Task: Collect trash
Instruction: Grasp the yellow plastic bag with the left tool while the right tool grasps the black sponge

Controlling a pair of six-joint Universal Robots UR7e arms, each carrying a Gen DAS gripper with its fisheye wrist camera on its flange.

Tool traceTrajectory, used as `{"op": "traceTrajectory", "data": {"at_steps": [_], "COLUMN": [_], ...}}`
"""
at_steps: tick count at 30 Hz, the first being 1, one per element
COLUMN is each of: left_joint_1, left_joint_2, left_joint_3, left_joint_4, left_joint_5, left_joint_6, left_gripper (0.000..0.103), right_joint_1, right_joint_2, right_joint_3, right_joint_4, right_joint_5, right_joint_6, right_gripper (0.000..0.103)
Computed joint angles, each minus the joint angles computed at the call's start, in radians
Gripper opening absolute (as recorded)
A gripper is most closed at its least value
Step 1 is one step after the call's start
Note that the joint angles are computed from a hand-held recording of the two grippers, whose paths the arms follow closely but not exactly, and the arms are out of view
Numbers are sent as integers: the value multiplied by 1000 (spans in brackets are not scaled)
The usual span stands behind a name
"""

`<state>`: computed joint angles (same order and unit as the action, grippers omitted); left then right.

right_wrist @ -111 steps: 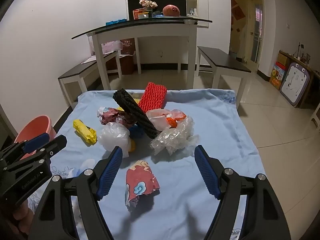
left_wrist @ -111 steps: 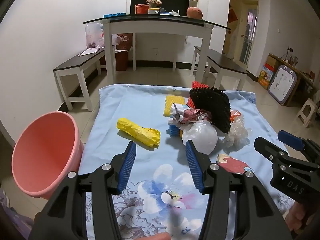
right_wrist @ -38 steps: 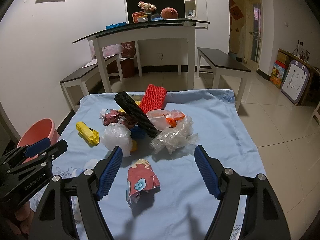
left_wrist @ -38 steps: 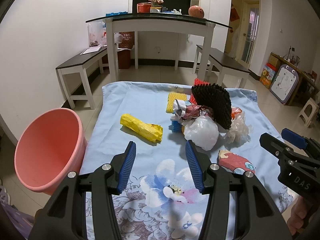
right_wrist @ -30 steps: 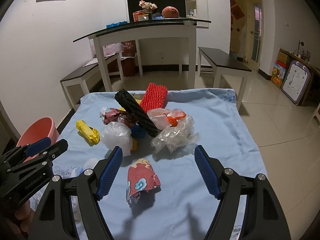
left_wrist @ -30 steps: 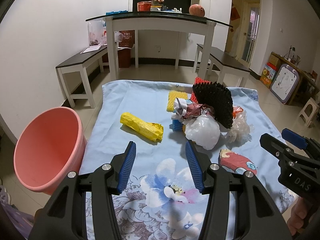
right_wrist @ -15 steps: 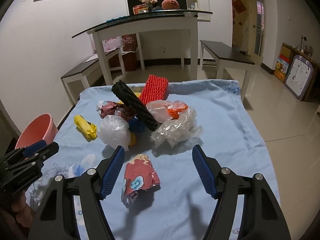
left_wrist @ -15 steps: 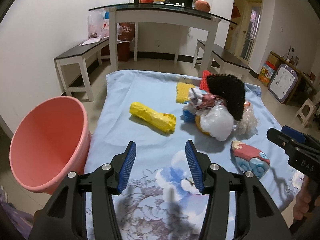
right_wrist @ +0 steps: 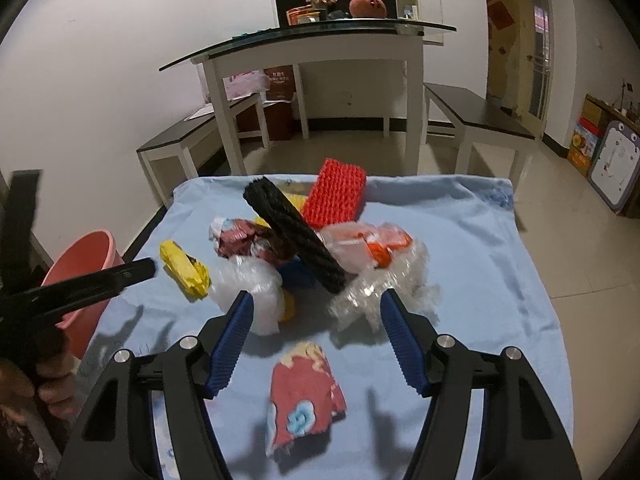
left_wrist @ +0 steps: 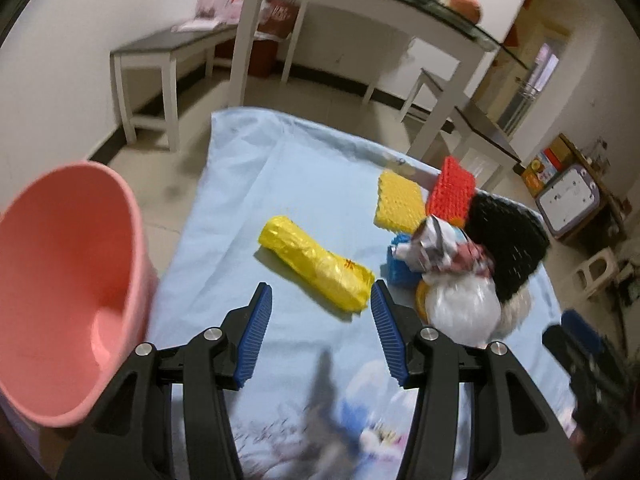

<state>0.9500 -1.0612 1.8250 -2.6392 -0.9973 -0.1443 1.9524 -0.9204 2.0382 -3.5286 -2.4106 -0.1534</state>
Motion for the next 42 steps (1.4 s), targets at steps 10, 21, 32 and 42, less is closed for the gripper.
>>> {"op": "traceTrajectory", "data": {"at_steps": [10, 21, 32, 42], "left_joint_1": [21, 14, -17, -60], "left_joint_2": [117, 54, -60, -181], "left_joint_3": [-116, -38, 63, 153], "left_joint_4": [126, 32, -45, -145], "left_joint_5": [56, 14, -10, 79], "left_joint_6": [-79, 14, 35, 71], "left_gripper": [20, 2, 2, 2], "right_joint_1": [-31, -62, -23, 70], "right_joint_2": [13, 24, -25, -15], "right_joint_3": [-66, -120, -76, -111], "right_joint_4": [61, 124, 103, 106], "right_joint_5": [51, 84, 115, 143], "right_joint_6": [-32, -44, -28, -40], "right_gripper": [61, 25, 9, 9]}}
